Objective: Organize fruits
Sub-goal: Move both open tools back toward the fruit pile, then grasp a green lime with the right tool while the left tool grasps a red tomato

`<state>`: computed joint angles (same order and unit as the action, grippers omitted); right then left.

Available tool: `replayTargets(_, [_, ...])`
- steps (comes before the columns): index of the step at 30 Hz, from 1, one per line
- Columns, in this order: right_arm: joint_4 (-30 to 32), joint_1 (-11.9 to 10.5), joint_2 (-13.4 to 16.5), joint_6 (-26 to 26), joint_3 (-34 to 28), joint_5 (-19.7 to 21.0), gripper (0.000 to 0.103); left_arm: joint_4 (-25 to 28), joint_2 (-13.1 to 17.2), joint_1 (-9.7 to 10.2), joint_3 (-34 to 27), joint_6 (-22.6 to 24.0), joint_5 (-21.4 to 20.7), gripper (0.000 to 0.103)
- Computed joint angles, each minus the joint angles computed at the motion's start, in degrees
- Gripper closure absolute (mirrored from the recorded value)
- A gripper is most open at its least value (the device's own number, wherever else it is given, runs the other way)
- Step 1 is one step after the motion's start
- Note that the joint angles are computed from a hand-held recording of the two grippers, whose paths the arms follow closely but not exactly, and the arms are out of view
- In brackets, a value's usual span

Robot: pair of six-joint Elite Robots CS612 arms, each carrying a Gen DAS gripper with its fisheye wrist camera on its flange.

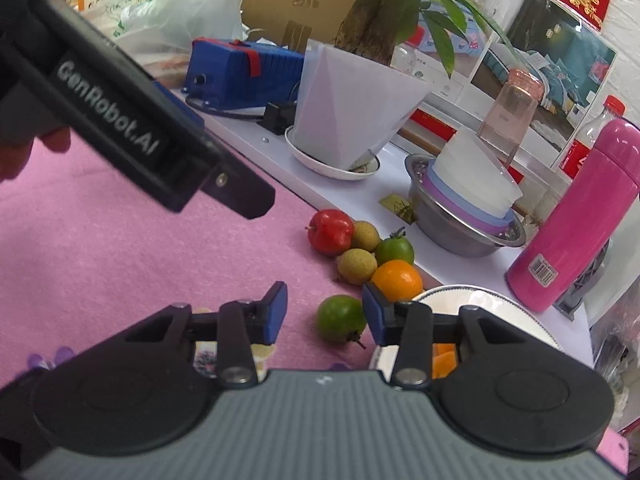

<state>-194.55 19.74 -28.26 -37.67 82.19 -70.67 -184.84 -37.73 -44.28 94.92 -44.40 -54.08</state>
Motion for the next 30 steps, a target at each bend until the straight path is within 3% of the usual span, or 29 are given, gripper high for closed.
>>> replayTargets(7, [-0.25, 0.02, 0.43, -4.93, -0.38, -0.86, 0.068, 1.06, 1.87, 1.68, -3.07, 0.08, -4.00, 0.036])
replayTargets(9, [-0.62, 0.04, 0.47, -5.43, -0.29, -1.09, 0.074, 0.74, 2.42, 2.08, -3.75, -0.03, -4.72, 0.039])
replayTargets(16, [-0.30, -0.82, 0.09, -1.95, 0.19, 1.94, 0.077, -0.75, 4.29, 3.69, -6.64, -0.95, -7.48, 0.045])
replayTargets(21, [3.90, -2.29, -1.53, 5.85, 1.57, 10.13, 0.077, -0.48, 5.67, 4.67, -8.85, -1.74, -9.79, 0.049])
replayTargets(24, [5.15, -2.66, -2.19, 7.03, 2.56, 12.90, 0.077, -1.29, 6.42, 5.02, -9.60, -1.55, -11.32, 0.059])
replayTargets(30, [3.85, -2.31, -1.96, 7.59, 3.16, 11.58, 0.076, -3.81, 6.95, 5.17, -9.72, -0.16, -12.75, 0.072])
